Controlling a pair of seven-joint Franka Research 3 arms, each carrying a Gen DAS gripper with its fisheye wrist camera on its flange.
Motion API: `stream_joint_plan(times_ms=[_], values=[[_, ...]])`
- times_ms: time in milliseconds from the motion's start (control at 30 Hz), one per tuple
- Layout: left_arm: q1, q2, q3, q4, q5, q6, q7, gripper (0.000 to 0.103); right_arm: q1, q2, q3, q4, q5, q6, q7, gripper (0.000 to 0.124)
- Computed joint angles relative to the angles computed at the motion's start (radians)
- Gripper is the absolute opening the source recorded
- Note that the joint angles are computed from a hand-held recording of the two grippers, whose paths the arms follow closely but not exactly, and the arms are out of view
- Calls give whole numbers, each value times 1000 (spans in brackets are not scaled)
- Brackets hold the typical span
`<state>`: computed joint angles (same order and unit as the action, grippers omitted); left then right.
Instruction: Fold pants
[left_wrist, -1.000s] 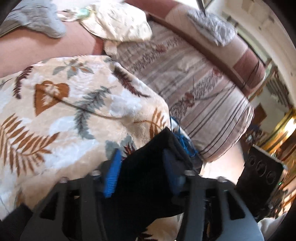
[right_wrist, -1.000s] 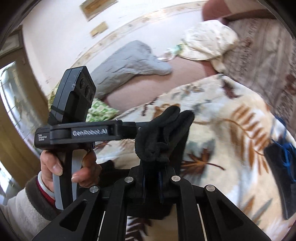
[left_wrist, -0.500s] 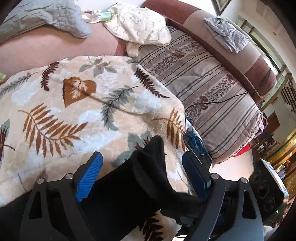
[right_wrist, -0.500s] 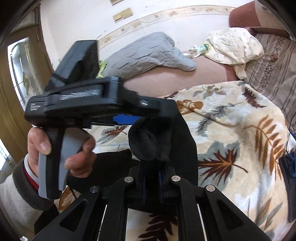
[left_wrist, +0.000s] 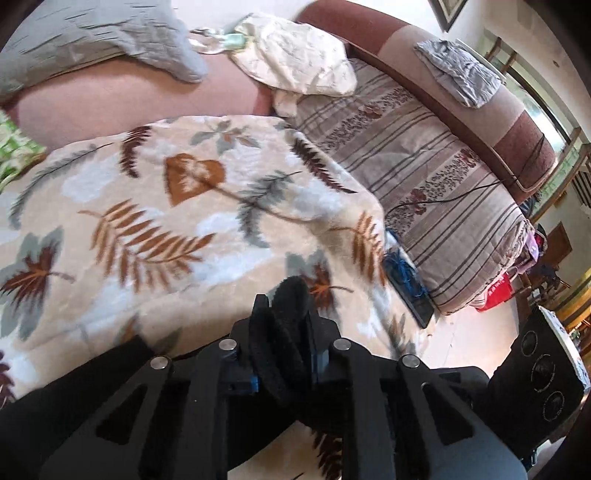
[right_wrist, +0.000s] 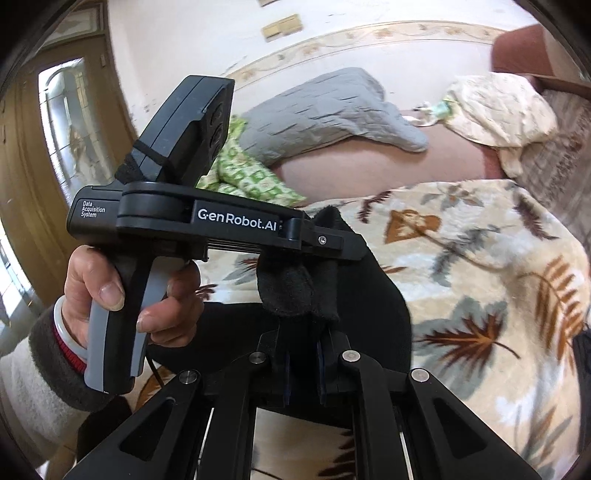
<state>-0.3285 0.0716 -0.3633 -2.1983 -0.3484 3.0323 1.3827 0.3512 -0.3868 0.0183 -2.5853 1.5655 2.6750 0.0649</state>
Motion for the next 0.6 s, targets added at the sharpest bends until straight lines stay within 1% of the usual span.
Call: stream_joint_plan(times_ms=[133,200,233,367,467,533,600], values=[[4,-52,11,-92,-110,25,60,15,29,42,31,19,-5,2,6,9],[-6,-62,22,-124,-214,34,134,15,44,81,46,36,-17,4,25,9],[-11,-64,32,-142,-243,37,147,15,51,102,51,45,-26,3,39,9],[-17,-48,49,-177,-299,51,176,15,76,181,79,77,-49,29,71,9],[-1,-24,32,-183,-384,66,239,15,91,229,95,96,-42,62,74,9],[23,-7,5,-180,-473,72,307,15,99,267,105,111,-38,84,84,10],[45,4,-21,-179,-556,84,364,18,100,282,106,115,-25,78,89,16]])
